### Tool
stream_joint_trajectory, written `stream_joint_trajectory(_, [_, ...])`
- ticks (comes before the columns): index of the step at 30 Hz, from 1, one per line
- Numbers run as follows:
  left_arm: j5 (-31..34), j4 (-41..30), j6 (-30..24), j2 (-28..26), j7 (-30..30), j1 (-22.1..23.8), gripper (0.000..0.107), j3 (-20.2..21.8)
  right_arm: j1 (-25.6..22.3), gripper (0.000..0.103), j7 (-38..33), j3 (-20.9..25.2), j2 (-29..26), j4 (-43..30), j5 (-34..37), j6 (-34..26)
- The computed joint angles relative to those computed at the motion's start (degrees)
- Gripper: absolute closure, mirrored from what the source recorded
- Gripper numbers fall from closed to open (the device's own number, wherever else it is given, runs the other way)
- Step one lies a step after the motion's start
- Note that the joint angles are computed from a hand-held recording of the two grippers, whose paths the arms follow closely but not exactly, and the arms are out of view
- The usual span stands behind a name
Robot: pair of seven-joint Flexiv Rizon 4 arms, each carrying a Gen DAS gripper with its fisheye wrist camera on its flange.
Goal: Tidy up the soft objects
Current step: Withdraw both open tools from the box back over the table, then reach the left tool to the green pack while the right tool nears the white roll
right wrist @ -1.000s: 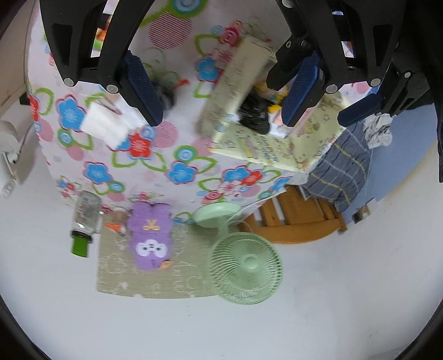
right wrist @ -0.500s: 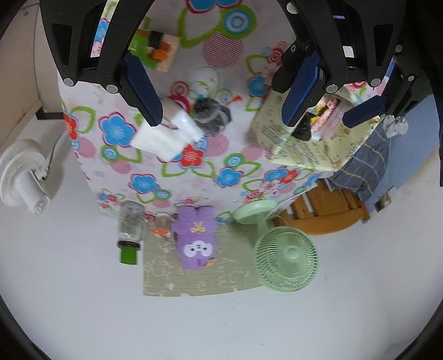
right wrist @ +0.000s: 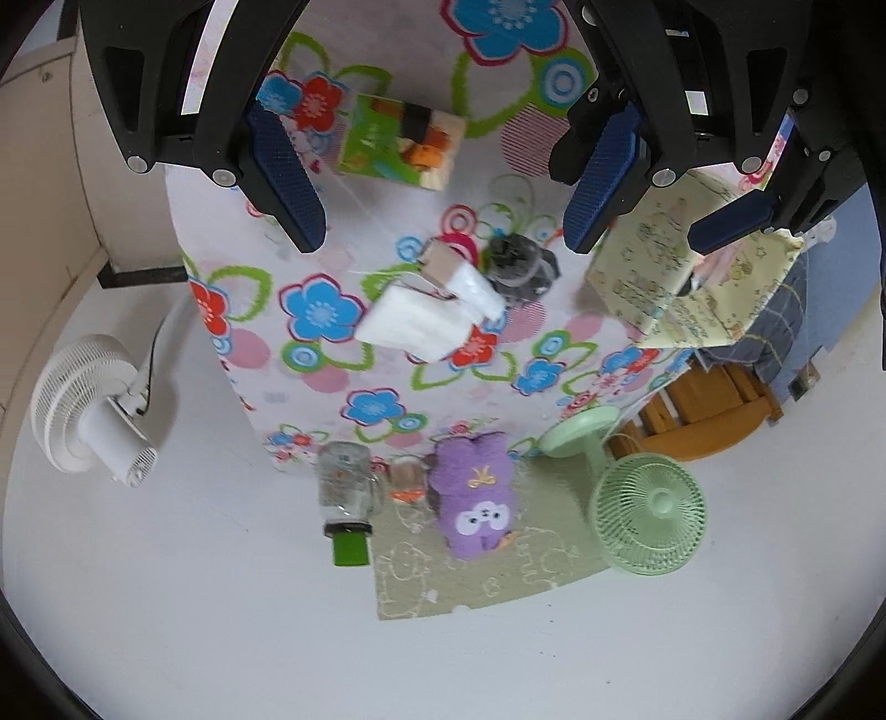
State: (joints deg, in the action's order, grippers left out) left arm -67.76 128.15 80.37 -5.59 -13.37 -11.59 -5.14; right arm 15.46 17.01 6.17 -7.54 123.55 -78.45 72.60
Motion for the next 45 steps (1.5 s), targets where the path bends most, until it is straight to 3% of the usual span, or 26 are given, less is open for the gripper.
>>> stream_joint_trajectory(33, [22.4, -0.4, -3.0, -6.1, -15.7, 1.6, 0.01, -3.8, -6.5, 0.013, 4.6, -2.3, -0.7, 7.1, -2.1, 6.3])
stream_joint_trajectory(45, [29.0, -1.9, -6.9, -7.9, -22.2, 2.7, 0.01, -3.6, -7.4, 0.013, 5.3, -2.9, -1.6, 7.6, -2.7, 7.6])
